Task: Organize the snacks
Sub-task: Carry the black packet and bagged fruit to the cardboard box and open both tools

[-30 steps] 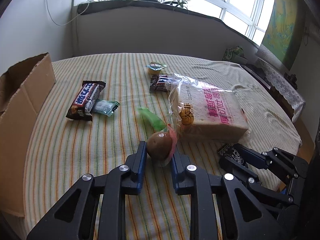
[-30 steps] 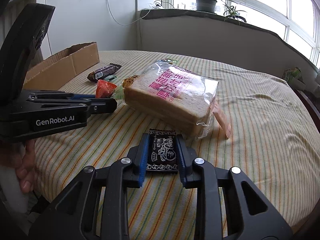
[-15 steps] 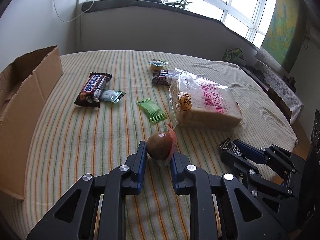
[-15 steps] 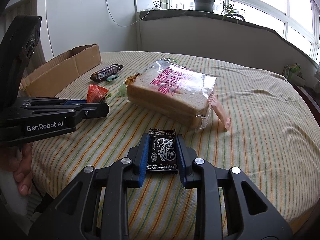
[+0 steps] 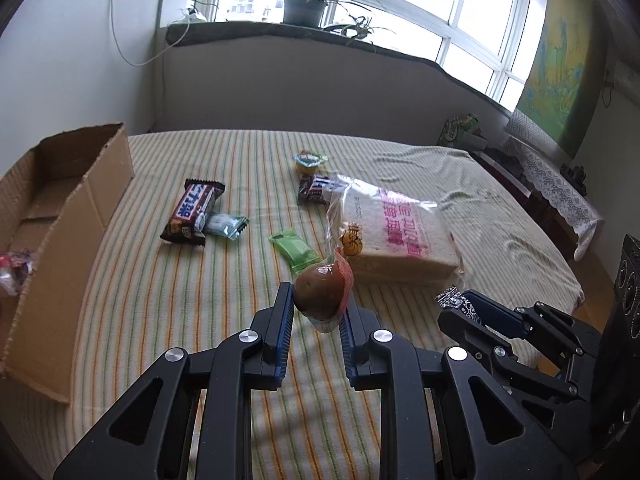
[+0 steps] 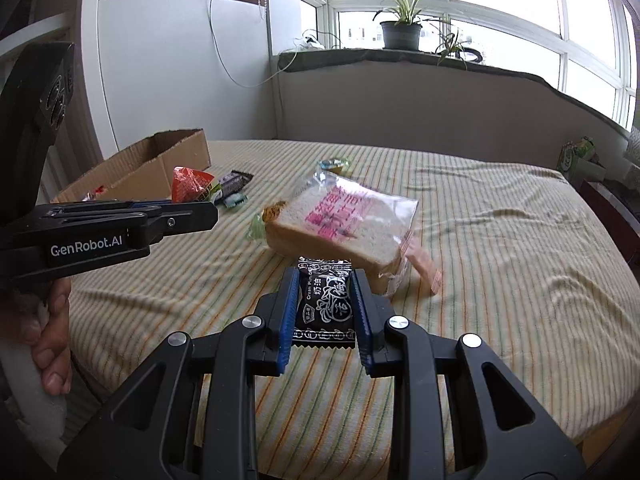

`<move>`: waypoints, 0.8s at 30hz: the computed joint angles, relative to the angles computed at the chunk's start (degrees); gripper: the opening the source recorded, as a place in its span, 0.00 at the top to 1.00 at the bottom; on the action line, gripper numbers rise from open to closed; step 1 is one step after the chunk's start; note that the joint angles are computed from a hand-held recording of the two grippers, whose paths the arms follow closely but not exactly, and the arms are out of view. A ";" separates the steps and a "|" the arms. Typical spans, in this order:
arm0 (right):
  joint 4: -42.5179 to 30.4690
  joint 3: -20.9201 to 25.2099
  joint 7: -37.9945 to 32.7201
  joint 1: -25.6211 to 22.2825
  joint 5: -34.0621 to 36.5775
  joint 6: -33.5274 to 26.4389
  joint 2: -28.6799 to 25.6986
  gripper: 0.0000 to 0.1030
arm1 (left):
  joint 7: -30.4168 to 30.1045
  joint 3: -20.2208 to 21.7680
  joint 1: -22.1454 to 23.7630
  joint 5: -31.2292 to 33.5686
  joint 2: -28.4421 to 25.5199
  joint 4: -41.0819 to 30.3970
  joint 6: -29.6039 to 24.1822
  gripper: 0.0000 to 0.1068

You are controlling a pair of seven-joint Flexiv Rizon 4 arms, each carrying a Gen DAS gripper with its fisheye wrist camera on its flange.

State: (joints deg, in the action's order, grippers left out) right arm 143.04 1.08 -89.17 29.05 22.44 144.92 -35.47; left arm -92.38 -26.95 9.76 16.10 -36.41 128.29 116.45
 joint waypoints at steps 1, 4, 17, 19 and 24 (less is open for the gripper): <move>0.23 -0.40 -0.55 0.76 0.83 0.20 1.30 0.74 | -0.18 -0.34 0.32 0.26 0.74 0.31 0.57 0.81; 0.63 -2.13 -4.17 4.05 5.23 0.46 6.35 0.74 | -1.39 -1.24 1.35 1.36 3.54 1.17 2.23 0.81; -3.46 0.13 -29.87 12.43 27.68 0.05 25.05 0.74 | -13.24 -0.09 4.94 12.58 17.39 4.31 10.55 0.81; -4.16 1.52 -31.63 11.83 28.98 -0.07 25.44 0.74 | -14.91 1.23 4.33 13.98 18.06 4.18 11.04 0.81; -5.80 4.89 -33.46 9.01 29.62 -1.21 24.80 0.74 | -17.10 6.04 0.80 15.52 17.99 3.14 11.89 0.81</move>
State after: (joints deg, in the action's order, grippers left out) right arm 137.24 5.96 -122.63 38.06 52.06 143.71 -10.67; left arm -109.49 -20.90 10.56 31.62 -18.42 131.42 128.34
